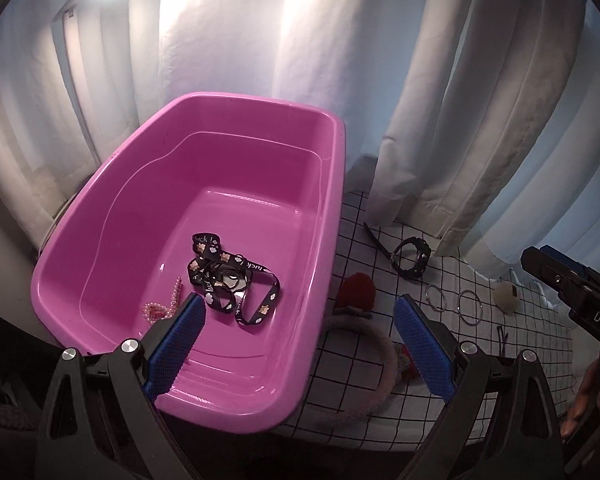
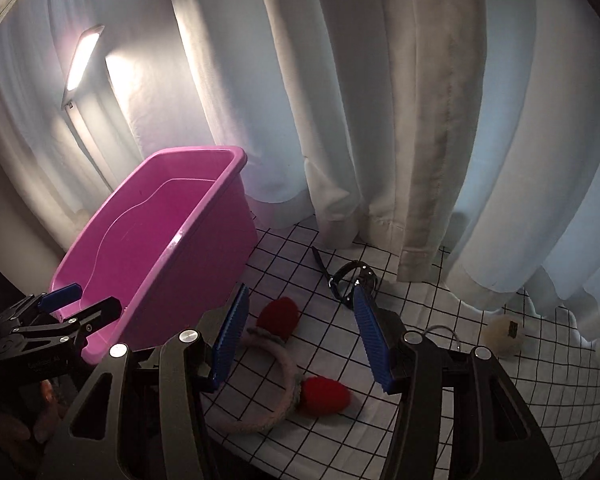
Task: Organize jewelry
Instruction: 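Move both tools back over the table toward the strawberry headband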
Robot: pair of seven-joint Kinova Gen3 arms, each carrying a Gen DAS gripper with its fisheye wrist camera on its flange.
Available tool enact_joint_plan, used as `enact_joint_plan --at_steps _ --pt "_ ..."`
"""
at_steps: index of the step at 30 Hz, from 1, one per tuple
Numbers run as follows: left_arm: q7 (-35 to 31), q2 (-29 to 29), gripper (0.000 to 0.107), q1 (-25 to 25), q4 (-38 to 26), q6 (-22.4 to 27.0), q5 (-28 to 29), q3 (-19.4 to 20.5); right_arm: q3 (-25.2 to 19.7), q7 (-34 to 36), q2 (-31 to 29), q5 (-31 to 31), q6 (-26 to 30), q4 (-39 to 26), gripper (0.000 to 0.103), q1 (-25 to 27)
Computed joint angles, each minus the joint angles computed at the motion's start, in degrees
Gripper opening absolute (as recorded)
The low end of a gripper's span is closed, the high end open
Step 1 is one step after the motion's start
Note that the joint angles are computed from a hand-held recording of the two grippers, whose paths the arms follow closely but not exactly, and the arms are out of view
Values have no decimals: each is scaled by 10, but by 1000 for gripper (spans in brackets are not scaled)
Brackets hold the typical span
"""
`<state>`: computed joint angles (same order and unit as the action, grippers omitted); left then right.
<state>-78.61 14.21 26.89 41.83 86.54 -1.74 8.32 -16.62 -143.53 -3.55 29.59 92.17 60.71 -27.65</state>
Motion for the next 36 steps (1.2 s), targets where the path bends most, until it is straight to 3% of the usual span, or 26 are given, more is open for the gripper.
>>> enact_joint_plan --at_steps 7,13,21,27,30,36 --pt "19 -13 93 35 43 -14 0 18 -20 -65 -98 -27 21 122 52 49" --pt "36 -17 93 68 80 -27 -14 28 -25 -80 -160 -64 11 198 52 97" --pt "95 -10 93 115 148 -52 -57 36 5 -56 -223 -125 -18 299 52 147" --pt "144 -6 93 141 212 -97 -99 37 29 -31 -248 -153 -60 369 52 186" --pt "157 7 93 138 225 -109 -86 38 41 -13 -254 -167 -85 397 52 203" --pt "180 38 93 163 235 -129 -118 31 63 27 -257 -192 -127 432 52 236"
